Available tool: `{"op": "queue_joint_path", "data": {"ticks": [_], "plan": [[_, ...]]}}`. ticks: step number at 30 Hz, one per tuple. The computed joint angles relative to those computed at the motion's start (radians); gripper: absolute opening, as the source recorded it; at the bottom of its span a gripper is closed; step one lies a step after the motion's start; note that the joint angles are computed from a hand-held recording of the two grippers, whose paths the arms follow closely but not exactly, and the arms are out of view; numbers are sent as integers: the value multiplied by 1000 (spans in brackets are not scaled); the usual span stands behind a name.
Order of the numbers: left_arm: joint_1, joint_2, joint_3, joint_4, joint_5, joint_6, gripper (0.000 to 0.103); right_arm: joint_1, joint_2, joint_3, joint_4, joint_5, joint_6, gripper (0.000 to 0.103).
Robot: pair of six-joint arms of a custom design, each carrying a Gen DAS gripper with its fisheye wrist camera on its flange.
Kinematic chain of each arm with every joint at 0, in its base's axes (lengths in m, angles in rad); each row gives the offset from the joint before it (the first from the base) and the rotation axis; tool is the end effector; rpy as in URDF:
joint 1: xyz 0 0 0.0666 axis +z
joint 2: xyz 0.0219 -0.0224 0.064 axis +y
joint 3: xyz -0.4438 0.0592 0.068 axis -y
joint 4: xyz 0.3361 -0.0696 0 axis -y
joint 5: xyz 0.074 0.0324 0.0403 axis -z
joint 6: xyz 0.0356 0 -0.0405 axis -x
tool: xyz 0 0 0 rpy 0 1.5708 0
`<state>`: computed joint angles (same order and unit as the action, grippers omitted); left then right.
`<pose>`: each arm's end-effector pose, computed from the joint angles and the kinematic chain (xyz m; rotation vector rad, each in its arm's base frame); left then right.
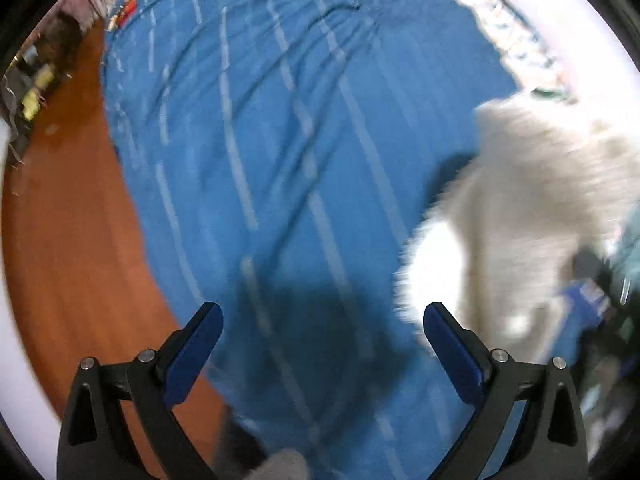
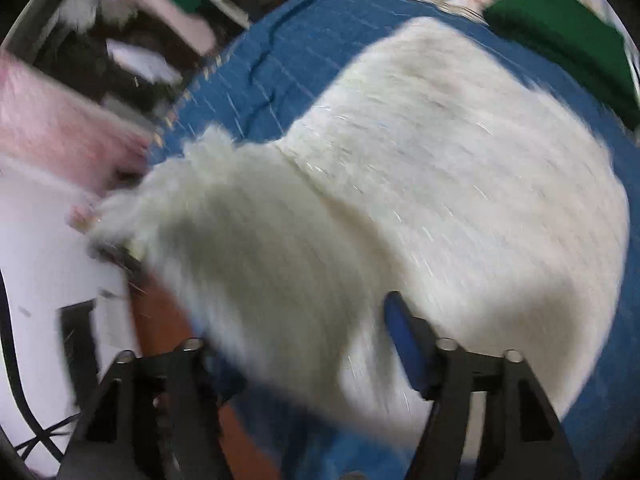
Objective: Fold large clothes
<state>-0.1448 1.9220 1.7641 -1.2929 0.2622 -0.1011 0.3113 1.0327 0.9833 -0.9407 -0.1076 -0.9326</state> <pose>0.5756 -0.0937 0.3634 0.3917 2.9762 -0.3996 0.2354 0.0793 0.4384 0.7756 2.5564 0.5819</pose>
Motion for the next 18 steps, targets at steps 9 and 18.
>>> {"op": "queue_joint_path", "data": {"ticks": [9,18], "plan": [[-81,60,62,89,237,38,102,-103,-339,-106,-315,-24,-196,73],[-73,101,54,176,324,191,14,-503,-414,-211,-301,-181,-34,73]]}}
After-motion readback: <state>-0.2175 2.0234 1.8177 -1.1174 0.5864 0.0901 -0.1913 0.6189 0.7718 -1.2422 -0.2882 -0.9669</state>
